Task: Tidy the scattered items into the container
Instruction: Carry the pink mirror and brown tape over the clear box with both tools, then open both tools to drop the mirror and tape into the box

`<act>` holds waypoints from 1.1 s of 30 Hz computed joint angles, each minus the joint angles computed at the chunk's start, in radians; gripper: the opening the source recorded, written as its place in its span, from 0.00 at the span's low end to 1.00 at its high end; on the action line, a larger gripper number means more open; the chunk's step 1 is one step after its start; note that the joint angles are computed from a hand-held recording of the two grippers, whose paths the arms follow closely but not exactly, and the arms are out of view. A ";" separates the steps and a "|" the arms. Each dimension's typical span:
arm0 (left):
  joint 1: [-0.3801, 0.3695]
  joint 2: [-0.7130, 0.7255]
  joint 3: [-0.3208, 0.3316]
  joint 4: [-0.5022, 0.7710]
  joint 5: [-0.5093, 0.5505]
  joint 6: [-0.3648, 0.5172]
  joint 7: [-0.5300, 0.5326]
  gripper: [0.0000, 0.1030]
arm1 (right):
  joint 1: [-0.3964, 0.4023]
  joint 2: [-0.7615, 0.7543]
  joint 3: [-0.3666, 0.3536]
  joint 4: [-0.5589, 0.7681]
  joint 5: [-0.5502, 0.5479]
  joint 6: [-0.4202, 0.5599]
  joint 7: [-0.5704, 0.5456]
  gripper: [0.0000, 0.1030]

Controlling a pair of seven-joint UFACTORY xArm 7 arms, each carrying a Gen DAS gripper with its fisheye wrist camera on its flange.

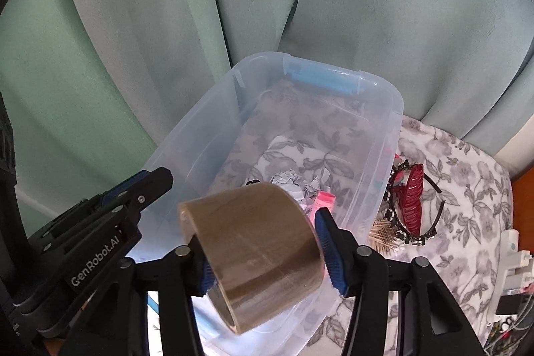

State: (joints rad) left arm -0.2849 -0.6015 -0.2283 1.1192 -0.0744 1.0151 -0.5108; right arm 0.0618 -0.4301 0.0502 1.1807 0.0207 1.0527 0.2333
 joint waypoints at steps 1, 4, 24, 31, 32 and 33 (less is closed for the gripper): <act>0.001 0.004 0.000 0.003 -0.002 0.001 -0.004 0.32 | 0.002 -0.001 -0.004 -0.002 0.006 -0.001 -0.004 0.58; 0.003 0.000 0.004 0.003 -0.006 0.004 -0.012 0.46 | -0.002 -0.003 -0.006 -0.001 0.005 0.002 -0.001 0.60; -0.011 -0.015 0.012 0.008 -0.051 -0.003 -0.015 0.79 | 0.001 -0.047 -0.004 -0.009 0.011 -0.005 -0.006 0.94; -0.011 -0.024 0.014 0.009 -0.053 0.002 -0.018 0.79 | -0.005 -0.072 -0.006 -0.017 0.012 -0.007 0.003 0.99; -0.010 -0.026 0.013 0.010 -0.051 0.004 -0.020 0.79 | -0.007 -0.076 -0.006 -0.018 0.010 -0.007 0.005 0.99; -0.008 -0.028 0.012 0.010 -0.049 0.003 -0.021 0.79 | -0.008 -0.080 -0.006 -0.019 0.010 -0.008 0.008 1.00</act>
State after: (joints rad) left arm -0.2932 -0.6299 -0.2159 1.1288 -0.1238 1.0184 -0.5319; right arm 0.0539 -0.5103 0.0441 1.1617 0.0308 1.0451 0.2409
